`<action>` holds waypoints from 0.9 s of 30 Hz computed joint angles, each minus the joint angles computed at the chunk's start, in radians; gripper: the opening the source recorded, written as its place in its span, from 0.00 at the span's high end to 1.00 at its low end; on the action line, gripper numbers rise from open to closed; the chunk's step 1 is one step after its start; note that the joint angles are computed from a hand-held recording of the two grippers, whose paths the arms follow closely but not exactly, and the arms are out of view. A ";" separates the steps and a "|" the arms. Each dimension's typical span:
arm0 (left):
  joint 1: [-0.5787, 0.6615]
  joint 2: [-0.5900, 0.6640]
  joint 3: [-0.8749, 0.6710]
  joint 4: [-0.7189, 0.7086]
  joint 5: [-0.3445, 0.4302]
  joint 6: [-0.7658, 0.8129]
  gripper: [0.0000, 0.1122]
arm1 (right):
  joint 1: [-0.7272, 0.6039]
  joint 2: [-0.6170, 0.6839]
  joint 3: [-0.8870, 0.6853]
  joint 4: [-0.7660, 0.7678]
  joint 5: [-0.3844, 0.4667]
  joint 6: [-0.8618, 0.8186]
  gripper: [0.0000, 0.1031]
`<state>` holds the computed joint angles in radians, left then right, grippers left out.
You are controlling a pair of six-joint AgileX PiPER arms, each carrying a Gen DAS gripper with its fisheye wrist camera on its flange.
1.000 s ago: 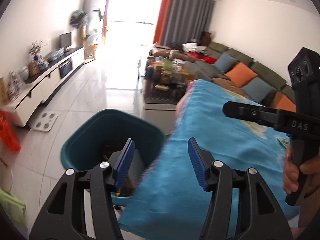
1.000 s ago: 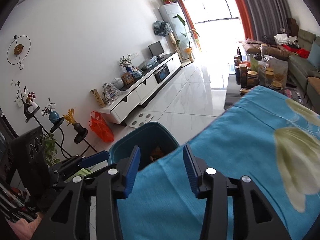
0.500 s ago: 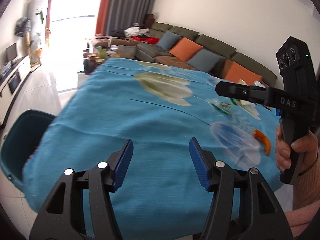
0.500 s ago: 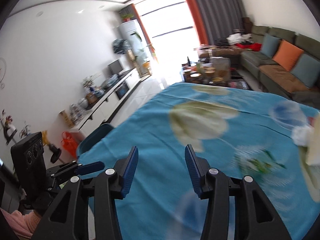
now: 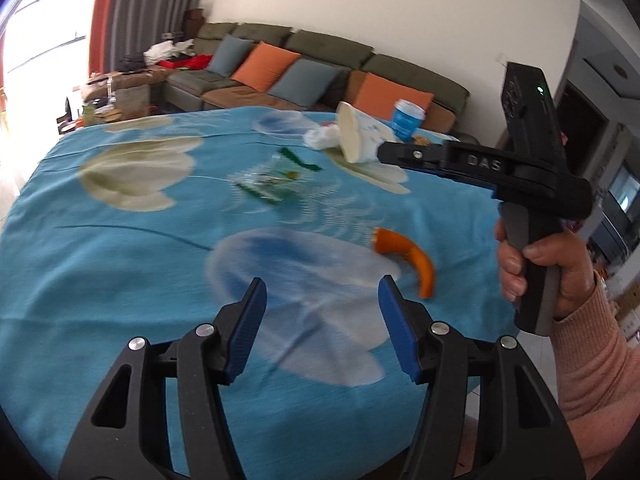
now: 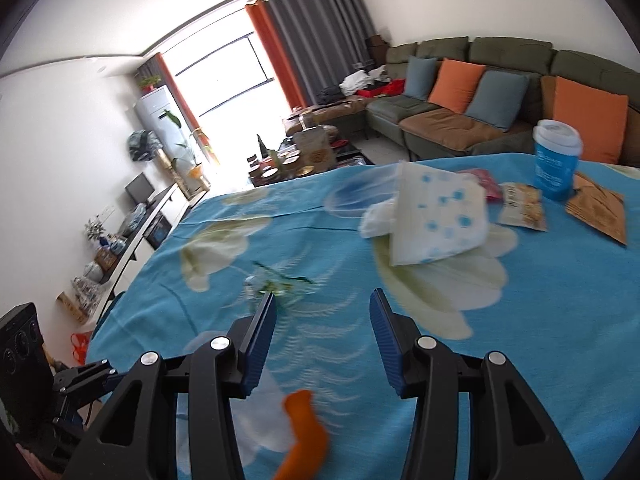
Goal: Collect trash
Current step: 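Move both open tools back over the bed toward the orange peel and paper cup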
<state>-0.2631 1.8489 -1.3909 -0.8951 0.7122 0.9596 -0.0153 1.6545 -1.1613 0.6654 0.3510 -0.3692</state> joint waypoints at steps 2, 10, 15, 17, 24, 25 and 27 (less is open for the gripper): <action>-0.038 0.025 -0.039 0.032 0.011 -0.041 0.49 | -0.027 0.007 0.003 0.023 -0.003 -0.031 0.55; -0.158 0.125 -0.175 0.141 0.036 -0.184 0.47 | -0.080 0.059 -0.072 -0.110 -0.001 0.047 0.46; -0.192 0.156 -0.217 0.190 0.043 -0.240 0.47 | -0.094 0.135 -0.195 -0.321 0.018 0.236 0.32; -0.203 0.167 -0.233 0.214 0.044 -0.267 0.47 | -0.082 0.176 -0.253 -0.469 0.025 0.379 0.16; -0.212 0.200 -0.281 0.257 0.064 -0.320 0.50 | -0.090 0.339 -0.467 -0.453 0.147 0.384 0.11; -0.215 0.216 -0.305 0.262 0.069 -0.330 0.51 | -0.092 0.353 -0.482 -0.444 0.157 0.381 0.11; -0.215 0.229 -0.324 0.267 0.077 -0.335 0.55 | -0.097 0.363 -0.489 -0.422 0.160 0.368 0.12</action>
